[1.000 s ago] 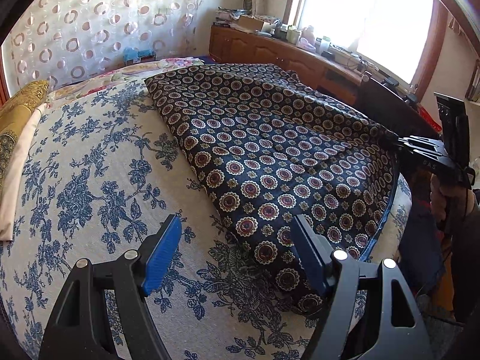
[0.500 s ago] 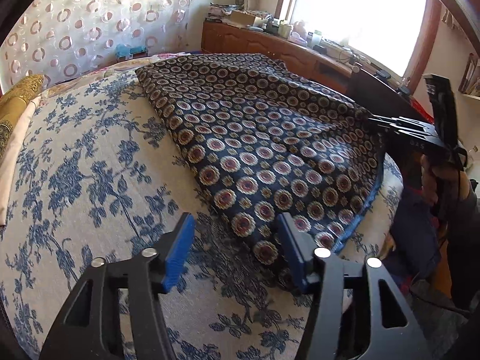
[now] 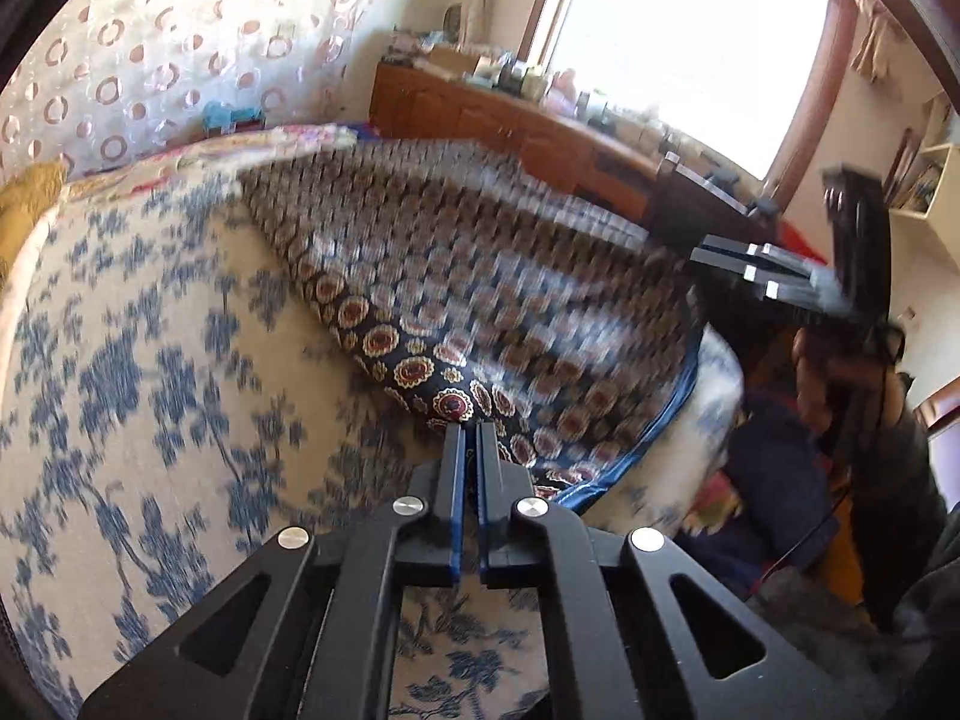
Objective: Fold small clothes
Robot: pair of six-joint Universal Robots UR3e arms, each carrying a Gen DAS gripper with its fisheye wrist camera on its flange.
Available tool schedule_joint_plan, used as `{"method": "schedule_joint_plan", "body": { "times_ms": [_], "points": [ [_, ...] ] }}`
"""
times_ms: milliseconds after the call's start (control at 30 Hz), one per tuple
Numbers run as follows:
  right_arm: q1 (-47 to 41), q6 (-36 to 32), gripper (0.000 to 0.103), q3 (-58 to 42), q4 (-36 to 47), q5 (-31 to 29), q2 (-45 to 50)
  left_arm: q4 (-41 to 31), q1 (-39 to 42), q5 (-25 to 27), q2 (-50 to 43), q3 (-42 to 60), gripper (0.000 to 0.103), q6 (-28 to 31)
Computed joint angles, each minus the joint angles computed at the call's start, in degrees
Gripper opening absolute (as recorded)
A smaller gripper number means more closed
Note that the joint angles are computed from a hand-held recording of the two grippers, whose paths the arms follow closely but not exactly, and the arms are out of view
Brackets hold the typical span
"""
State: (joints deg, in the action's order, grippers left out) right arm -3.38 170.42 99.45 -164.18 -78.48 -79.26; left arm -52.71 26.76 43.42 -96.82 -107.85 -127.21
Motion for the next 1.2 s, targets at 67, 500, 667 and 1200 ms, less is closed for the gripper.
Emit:
{"method": "schedule_joint_plan", "body": {
  "times_ms": [67,500,667,1200],
  "points": [
    [0.55,-0.57,0.062,1.08,-0.01,2.17,-0.99,-0.34,-0.35,-1.25,0.72,1.22,0.004,-0.58],
    [4.86,-4.77,0.065,2.46,4.19,10.49,-1.95,6.87,-7.21,0.11,-8.87,14.52,0.003,-11.56],
    [7.49,-6.46,0.066,-0.62,6.89,8.22,1.18,8.65,-7.23,0.16,-10.98,16.28,0.003,-14.35],
    [5.82,-9.84,0.009,-4.43,7.31,5.46,8.64,12.42,-5.45,0.91,-11.79,15.17,0.003,-16.84]
  ]
}}
